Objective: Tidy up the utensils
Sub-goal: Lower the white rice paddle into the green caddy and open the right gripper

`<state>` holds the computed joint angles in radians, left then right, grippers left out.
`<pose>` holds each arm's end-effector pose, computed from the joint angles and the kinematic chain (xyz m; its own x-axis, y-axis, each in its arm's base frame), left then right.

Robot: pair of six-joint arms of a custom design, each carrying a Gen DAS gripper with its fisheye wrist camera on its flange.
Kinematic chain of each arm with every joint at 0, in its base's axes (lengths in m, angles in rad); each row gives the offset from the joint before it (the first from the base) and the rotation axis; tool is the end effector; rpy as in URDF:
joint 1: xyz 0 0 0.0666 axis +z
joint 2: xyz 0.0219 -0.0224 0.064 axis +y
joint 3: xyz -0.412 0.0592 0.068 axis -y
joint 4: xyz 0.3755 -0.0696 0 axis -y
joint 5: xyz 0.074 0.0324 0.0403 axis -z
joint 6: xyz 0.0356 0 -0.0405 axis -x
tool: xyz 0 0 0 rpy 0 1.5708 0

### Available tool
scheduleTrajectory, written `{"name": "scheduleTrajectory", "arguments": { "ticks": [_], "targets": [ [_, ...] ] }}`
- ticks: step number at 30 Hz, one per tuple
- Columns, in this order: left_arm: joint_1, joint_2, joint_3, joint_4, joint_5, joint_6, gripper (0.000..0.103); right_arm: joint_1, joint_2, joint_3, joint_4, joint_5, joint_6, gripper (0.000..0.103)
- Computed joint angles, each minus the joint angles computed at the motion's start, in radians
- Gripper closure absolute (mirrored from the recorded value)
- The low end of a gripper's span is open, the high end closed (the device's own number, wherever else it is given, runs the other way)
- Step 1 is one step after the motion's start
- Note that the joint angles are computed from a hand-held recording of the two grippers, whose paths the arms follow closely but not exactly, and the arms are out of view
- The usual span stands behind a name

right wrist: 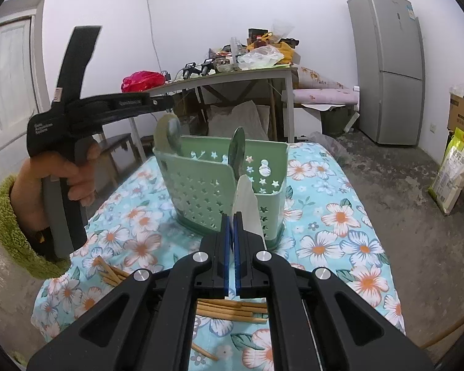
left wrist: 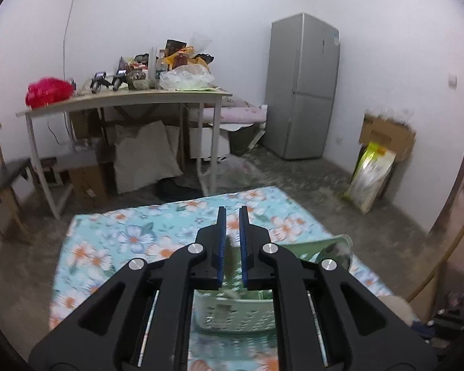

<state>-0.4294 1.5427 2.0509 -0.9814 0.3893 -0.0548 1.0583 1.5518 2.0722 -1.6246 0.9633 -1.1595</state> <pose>0.4501 -0.2214 0.6782 -0.3758 0.2278 -0.8983 0.7140 0.6891 -0.1240 0.2465 0.3777 0.6462 -0.4651 0.2404 -0.8520 0.2749 0.9541 0.1192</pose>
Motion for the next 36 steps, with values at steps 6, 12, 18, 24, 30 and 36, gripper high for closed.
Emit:
{"name": "scheduleTrajectory", "arguments": {
  "ticks": [6, 12, 18, 24, 30, 36],
  "targets": [
    [0.047, -0.021, -0.03, 0.047, 0.043, 0.082, 0.076, -0.004, -0.01, -0.013, 0.012, -0.002, -0.008, 0.101],
    [0.111, -0.089, -0.115, 0.071, 0.065, 0.121, 0.064, -0.001, -0.039, -0.034, 0.029, 0.018, -0.04, 0.101],
    [0.174, -0.171, -0.234, 0.011, 0.072, 0.126, 0.051, -0.021, -0.117, -0.096, 0.153, 0.021, 0.009, 0.101],
    [0.222, -0.25, -0.373, -0.039, 0.065, 0.127, 0.042, -0.049, -0.171, -0.104, 0.343, 0.061, 0.181, 0.101],
    [0.242, -0.292, -0.444, -0.064, 0.044, 0.098, 0.033, -0.084, -0.201, -0.11, 0.584, 0.049, 0.39, 0.101],
    [0.258, -0.306, -0.461, -0.059, 0.033, 0.11, 0.028, -0.135, -0.202, -0.131, 0.731, -0.028, 0.494, 0.101]
  ]
}}
